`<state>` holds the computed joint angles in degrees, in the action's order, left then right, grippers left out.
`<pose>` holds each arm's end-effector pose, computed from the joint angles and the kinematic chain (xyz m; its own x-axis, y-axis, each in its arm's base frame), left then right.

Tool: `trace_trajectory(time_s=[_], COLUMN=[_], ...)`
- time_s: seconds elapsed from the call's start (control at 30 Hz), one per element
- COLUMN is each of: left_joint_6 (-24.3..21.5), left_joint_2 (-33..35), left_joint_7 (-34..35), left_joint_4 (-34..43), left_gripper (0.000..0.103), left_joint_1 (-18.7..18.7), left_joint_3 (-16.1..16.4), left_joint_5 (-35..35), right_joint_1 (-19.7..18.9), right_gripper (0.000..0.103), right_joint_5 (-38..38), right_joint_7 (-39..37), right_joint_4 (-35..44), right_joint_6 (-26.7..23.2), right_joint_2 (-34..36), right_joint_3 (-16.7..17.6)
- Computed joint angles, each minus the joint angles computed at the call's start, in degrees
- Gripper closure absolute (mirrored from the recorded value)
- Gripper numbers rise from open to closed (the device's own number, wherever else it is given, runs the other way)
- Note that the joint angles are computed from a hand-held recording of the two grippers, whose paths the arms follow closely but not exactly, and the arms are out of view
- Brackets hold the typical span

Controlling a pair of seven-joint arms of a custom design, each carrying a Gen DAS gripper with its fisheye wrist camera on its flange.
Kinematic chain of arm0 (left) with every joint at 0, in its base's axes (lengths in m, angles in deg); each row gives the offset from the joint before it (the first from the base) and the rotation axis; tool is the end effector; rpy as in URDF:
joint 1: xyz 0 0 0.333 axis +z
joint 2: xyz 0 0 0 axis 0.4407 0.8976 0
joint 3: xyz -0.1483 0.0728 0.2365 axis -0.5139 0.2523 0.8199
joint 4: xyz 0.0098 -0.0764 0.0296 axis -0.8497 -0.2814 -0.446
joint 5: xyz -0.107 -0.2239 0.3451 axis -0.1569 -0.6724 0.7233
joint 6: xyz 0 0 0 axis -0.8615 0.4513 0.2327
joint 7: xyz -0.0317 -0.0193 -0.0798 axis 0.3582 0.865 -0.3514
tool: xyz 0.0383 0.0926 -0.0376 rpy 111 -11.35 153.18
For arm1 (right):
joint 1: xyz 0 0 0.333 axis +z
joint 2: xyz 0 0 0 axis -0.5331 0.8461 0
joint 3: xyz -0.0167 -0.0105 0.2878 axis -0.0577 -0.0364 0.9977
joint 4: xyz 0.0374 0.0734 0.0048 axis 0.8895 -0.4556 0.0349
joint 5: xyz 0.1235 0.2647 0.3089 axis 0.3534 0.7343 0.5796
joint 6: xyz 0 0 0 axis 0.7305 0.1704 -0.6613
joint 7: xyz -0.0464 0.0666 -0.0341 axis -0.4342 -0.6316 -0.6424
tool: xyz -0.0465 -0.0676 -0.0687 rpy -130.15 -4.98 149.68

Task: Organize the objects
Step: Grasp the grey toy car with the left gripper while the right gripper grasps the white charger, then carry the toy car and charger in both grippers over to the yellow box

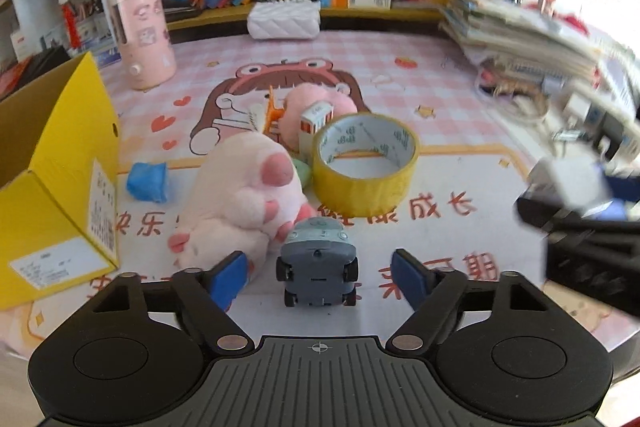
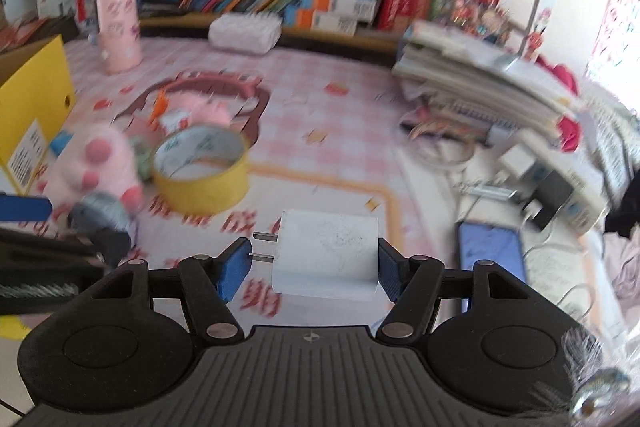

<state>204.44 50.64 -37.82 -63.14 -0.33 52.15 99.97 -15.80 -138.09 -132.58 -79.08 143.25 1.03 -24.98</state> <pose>0.5330 -0.3139 0.2892 -0.4145 -0.9097 -0.0252 -0.6948 0.3342 -0.6368 0.4766 0.2220 0.3021 -0.1998 -0.9740 0.1073 -0.6674 0.0551 -0.7427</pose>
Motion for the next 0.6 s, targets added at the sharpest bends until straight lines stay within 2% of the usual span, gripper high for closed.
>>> trace_trajectory(time_s=[0.13, 0.23, 0.33, 0.5, 0.6], left_joint_6=[-3.6, -4.7, -4.1, 0.7, 4.4], left_joint_2=[2.4, 3.5, 3.3, 1.2, -0.8], left_joint_7=[6.1, 8.0, 9.4, 17.9, 20.5], left_joint_4=[2.2, 3.1, 2.7, -0.6, -3.3], left_gripper=[0.049, 0.062, 0.062, 0.062, 0.062], left_joint_1=[3.8, 4.2, 4.7, 11.5, 12.3], left_joint_3=[-5.0, -5.7, -6.2, -13.1, -13.5], left_joint_5=[-6.6, -9.8, -12.3, -23.1, -26.0], right_joint_1=[-0.7, -1.1, -1.4, -1.5, -1.2], right_gripper=[0.04, 0.04, 0.04, 0.04, 0.04], right_joint_5=[-2.5, -3.6, -3.3, -1.1, 0.4], right_joint_7=[0.8, 0.8, 0.1, -0.4, -1.0], right_joint_4=[-0.5, -0.4, -0.1, 0.8, 1.5], right_joint_6=[2.1, 3.6, 4.5, 5.2, 5.1], right_joint_2=[-0.7, -0.4, 0.1, 1.2, 1.8], right_joint_3=[-0.5, -0.6, -0.9, -1.2, -1.1])
